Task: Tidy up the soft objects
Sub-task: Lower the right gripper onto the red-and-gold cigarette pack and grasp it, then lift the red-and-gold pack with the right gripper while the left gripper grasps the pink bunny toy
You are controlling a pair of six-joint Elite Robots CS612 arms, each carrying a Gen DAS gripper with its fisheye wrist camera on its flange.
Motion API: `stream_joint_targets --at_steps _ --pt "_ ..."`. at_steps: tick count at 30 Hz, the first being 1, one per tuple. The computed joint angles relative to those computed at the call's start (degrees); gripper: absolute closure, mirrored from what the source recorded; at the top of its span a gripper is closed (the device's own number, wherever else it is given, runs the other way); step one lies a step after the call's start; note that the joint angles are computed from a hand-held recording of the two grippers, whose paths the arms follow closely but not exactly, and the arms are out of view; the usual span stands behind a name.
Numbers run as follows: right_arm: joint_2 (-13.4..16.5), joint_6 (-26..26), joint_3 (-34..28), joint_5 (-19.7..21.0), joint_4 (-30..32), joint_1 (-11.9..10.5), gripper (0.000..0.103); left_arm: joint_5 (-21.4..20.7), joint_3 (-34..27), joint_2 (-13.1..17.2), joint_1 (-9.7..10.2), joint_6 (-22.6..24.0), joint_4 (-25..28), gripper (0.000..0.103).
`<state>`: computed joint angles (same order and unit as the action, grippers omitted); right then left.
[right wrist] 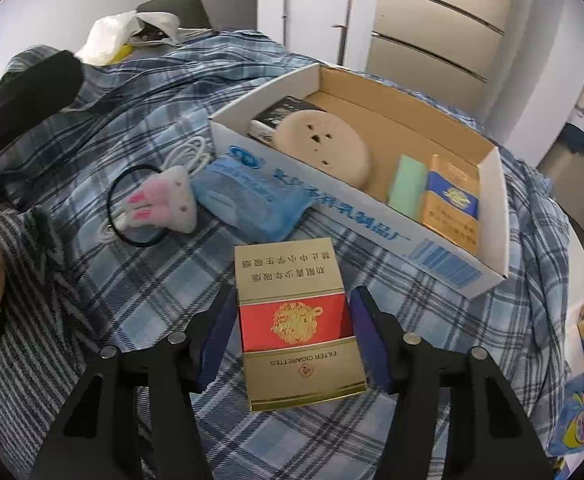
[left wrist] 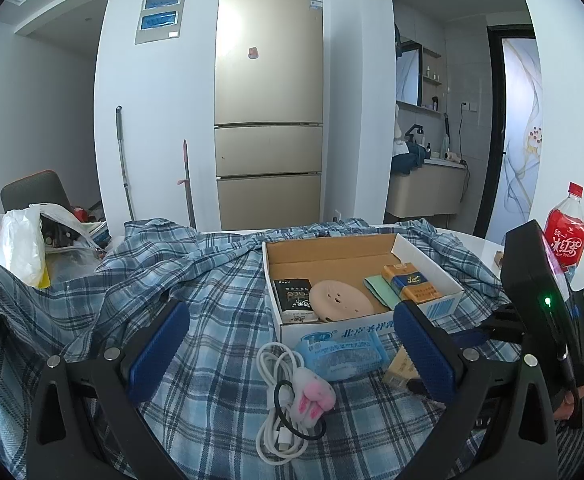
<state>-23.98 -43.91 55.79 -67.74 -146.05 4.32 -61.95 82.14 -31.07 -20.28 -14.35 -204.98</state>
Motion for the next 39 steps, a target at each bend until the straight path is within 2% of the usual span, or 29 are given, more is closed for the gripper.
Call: stream_joint_targets --at_steps 3,6,8,12,17,19,21,23,27,29,30,31,33,35,39 --pt "0.29 4.36 -0.39 -2.45 -1.53 -0.13 0.046 -0.01 -0.02 0.0 -0.03 -0.2 0.16 0.0" --pt "0.74 8.22 -1.27 -3.0 -1.57 -0.5 0.046 -0.06 0.0 -0.01 0.02 -0.24 0.2 0.0" --pt "1.06 8.59 -2.28 -1.78 0.81 -0.75 0.046 -0.07 0.01 -0.02 0.03 -0.2 0.2 0.0" --pt "1.17 7.74 -2.59 -2.21 1.88 -0.59 0.044 -0.01 0.01 -0.01 -0.01 -0.26 0.13 0.0" --pt "1.86 6.6 -3.98 -4.71 4.41 -0.02 0.046 0.0 0.11 -0.07 0.05 -0.51 0.49 0.0" --pt "1.99 6.97 -4.27 -4.55 4.81 -0.09 0.048 0.11 0.11 -0.06 0.11 -0.91 1.03 0.0" --pt "1.76 7.41 -3.56 -5.41 3.21 0.01 0.048 -0.23 0.11 -0.08 0.22 -1.3 1.46 0.0" --pt "1.54 7.36 -2.93 -5.44 1.9 0.01 0.048 -2.56 0.22 -0.1 0.59 -1.19 0.99 0.0" --pt "0.42 8.77 0.35 -4.3 -6.22 -0.3 0.048 -4.13 -0.16 -0.24 0.99 -2.15 3.64 0.0" --pt "-0.05 8.78 1.55 -3.13 -8.99 -0.47 0.048 -4.33 -0.73 -0.36 1.11 -2.71 6.53 0.009" --pt "-0.3 8.69 2.2 -2.59 -10.37 -0.53 0.048 -4.57 -1.09 -0.46 1.19 -3.05 8.9 0.018" --pt "-0.45 8.58 2.61 -2.07 -11.3 -0.6 0.048 -5.52 -1.63 -0.53 1.4 -3.44 11.83 0.031" --pt "-0.67 8.53 3.21 -1.3 -12.72 -0.67 0.048 -7.89 -2.68 -0.59 1.87 -4.2 17.29 0.046" --pt "-0.82 8.95 3.82 -1.94 -14.7 -0.58 0.048 -9.96 -3.55 -0.48 2.25 -4.61 20.91 0.048" --pt "-1.04 8.42 4.25 -1.37 -15.29 -0.64 0.048 -13.35 -4.64 -0.15 2.56 -3.78 24.39 0.048"
